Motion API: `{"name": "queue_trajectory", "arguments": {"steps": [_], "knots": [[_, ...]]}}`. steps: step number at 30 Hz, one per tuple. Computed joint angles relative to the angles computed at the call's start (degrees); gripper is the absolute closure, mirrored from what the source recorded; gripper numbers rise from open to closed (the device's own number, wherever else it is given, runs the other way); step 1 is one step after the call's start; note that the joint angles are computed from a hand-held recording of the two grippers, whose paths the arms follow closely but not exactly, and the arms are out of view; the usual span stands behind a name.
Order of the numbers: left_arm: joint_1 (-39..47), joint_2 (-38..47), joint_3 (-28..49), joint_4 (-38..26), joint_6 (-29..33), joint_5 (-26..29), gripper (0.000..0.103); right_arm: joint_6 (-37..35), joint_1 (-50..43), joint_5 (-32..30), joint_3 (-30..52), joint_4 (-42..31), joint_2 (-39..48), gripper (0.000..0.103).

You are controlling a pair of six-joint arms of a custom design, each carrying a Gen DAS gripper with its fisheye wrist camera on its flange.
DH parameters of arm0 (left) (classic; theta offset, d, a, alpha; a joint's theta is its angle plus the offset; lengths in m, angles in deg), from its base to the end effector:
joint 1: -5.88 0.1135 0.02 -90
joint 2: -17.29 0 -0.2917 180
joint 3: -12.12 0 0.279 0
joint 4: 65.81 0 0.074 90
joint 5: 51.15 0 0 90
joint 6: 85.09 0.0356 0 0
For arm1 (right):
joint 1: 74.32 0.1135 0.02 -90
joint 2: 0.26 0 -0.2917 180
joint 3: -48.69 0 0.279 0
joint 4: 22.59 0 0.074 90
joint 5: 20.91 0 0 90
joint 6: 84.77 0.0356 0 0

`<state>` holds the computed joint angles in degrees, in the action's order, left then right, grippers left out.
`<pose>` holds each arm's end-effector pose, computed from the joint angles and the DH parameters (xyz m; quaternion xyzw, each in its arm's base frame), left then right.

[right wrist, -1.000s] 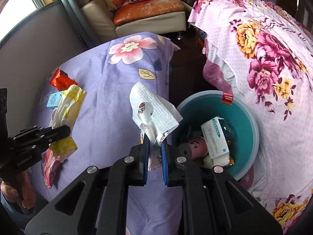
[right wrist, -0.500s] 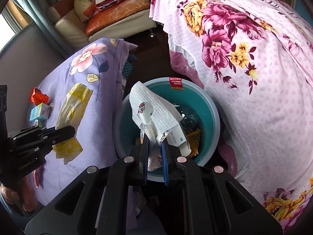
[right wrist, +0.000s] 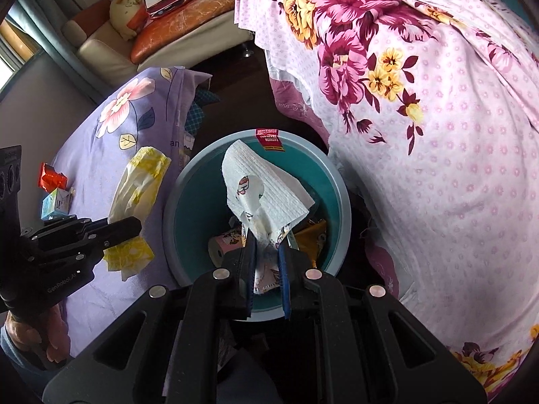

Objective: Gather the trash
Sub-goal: 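Open the left tool dropping the tissue while the right tool drops the mask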

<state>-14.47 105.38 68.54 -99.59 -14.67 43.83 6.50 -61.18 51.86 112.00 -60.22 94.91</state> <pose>0.2738 -0.1049 0.1590 0.0158 0.9761 -0.1124 0.1851 0.3103 0.0833 0.1556 -0.1271 0.9650 0.1683 0.1561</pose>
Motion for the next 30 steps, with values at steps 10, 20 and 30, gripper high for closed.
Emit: {"name": "queue_trajectory", "arguments": {"steps": [10, 20, 30], "knots": [[0.4, 3.4, 2.2, 0.3, 1.0, 0.0, 0.078, -0.2, -0.8, 0.5, 2.1, -0.3, 2.7, 0.09], [0.0, 2.2, 1.8, 1.1, 0.7, -3.0, 0.024, -0.1, -1.2, 0.9, 2.9, -0.6, 3.5, 0.089], [1.3, -2.5, -2.1, 0.0, 0.7, -3.1, 0.011, -0.1, 0.9, 0.7, 5.1, -2.3, 5.9, 0.088]]}}
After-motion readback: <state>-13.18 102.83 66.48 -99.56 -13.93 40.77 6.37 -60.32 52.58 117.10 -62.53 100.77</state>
